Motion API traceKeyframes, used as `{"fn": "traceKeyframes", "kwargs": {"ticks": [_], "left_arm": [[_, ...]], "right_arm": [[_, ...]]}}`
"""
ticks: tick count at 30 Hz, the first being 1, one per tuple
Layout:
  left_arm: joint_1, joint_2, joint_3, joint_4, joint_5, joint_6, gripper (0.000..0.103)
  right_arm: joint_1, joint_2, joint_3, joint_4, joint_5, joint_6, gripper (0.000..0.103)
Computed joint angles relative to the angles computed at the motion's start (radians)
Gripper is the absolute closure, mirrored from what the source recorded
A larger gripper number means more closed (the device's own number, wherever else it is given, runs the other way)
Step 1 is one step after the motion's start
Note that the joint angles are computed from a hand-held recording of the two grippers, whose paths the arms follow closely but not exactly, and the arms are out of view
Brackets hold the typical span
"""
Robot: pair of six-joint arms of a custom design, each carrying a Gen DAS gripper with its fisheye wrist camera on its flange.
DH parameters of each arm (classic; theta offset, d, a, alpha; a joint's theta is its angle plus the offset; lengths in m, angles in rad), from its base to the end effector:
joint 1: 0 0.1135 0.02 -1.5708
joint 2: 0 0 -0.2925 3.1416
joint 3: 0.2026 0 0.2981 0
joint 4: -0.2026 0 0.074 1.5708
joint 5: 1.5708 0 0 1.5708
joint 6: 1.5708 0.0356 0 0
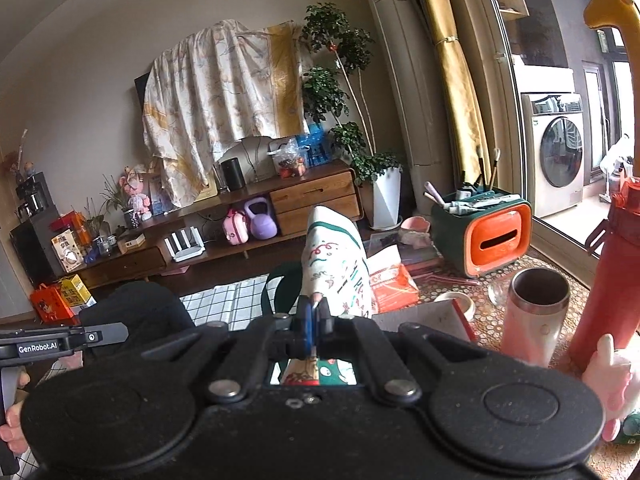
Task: Organize soft objects
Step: 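Lift the mask and sock with both tools and carry them into the red box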
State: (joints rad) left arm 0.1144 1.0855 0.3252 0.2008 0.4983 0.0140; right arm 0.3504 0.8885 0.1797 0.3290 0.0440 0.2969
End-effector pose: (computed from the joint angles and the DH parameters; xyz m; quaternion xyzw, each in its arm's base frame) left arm 0.2262 0.0089 0.1586 0.0767 0.8528 -0.1852 0.4823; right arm 0.1865 0.0665 0.1554 -0.0098 0.8277 0.1611 0.5375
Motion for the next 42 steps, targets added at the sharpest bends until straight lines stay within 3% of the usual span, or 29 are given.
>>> {"fn": "traceKeyframes", "kwargs": {"ticks": [8,17,29,42], "left_arm": [[-0.305,0.237,0.082,0.169,-0.209,-0.108,0.091],[-0.463,0.528,0.227,0.248,-0.346,-0.131,0.091],[-0.492,0.784,0.398,0.213,-0.34,-0.16,0.091],[-0.487,0.908,0.481,0.091,-0.338,-0.133,0.091]], "right_arm": [[-0.201,0.248,-0.009,0.195,-0.123,-0.039,0.102],[-0.278,0.613,0.058,0.425,-0.158,-0.065,0.102],[-0.261,0.906,0.185,0.506,-0.183,-0.067,0.102],[-0.204,1.023,0.248,0.427,-0.217,-0.073,0.094]]}}
